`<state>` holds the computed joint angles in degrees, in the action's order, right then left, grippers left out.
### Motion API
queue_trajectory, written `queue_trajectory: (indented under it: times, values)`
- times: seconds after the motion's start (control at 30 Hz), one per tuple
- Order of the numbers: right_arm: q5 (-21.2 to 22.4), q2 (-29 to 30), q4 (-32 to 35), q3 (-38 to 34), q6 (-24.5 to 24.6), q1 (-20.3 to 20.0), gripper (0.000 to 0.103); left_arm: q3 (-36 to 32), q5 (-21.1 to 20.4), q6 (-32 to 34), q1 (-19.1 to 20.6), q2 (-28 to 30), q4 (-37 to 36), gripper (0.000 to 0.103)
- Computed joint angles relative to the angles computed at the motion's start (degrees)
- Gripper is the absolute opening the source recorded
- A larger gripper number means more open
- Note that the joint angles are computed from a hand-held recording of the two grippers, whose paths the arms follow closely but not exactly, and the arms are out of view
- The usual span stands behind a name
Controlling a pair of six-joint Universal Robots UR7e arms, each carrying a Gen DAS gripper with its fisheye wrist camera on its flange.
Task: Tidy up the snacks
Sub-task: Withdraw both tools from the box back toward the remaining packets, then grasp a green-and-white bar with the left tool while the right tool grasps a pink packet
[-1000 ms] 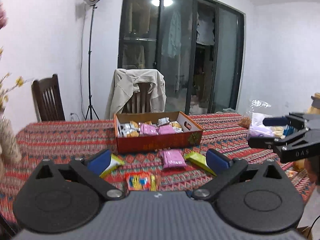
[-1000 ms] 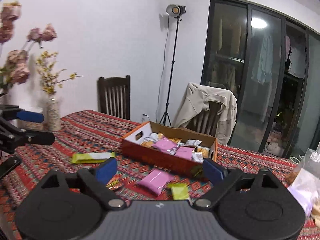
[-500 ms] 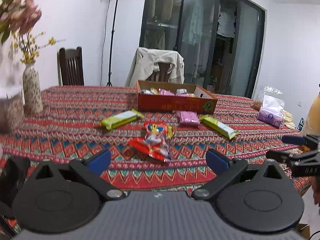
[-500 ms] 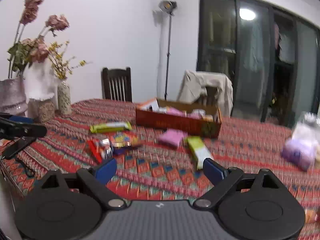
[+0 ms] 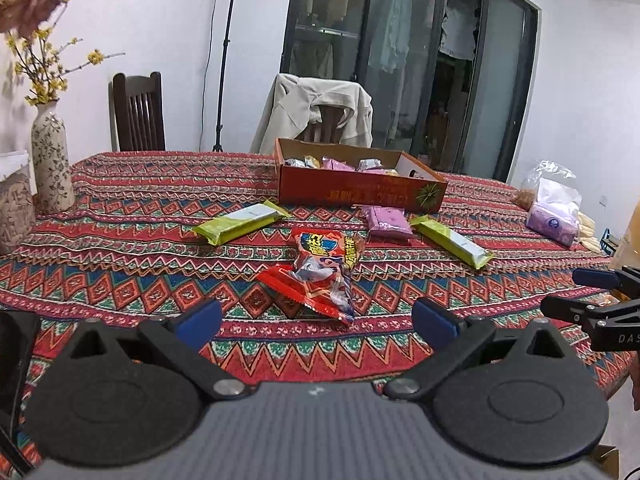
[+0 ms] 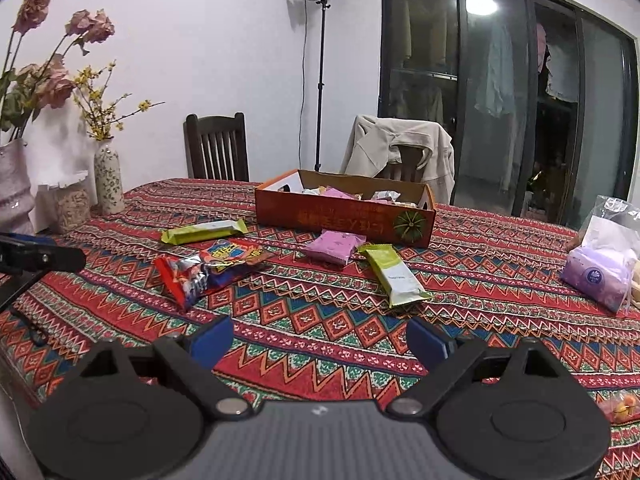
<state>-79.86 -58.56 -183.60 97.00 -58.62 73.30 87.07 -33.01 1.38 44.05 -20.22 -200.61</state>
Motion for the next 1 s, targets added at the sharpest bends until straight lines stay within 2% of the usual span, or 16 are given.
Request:
queue_trajectory:
  times: [0.33,0.6,0.8,0.9,1.0]
  values:
    - [-5.17,7.64,3.43,-12.13,3.02,1.36,0.093,-13.52,-4.32,2.84,5.45,3.89,9.43,0.103]
    - [-6.96,15.41,9.38,-25.96,4.61,2.81,0.092,-26.68,-5.69,11.94,9.29,7.93,16.08,0.103]
    - [-5.66,22.81,21.27,-39.58,7.21,4.37,0.091,-41.21,-4.32,29.72,12.60,13.74,21.14,0.098]
    - [-5.27,28.81,30.51,-50.32,9.73,5.31,0.087,-48.20,-5.18,31.48,14.59,15.96,28.21,0.091]
    - [-7.09,36.65,37.38,-63.60,10.50,6.66,0.084,-53.86,-7.30,29.69,16.52,17.43,35.55,0.085]
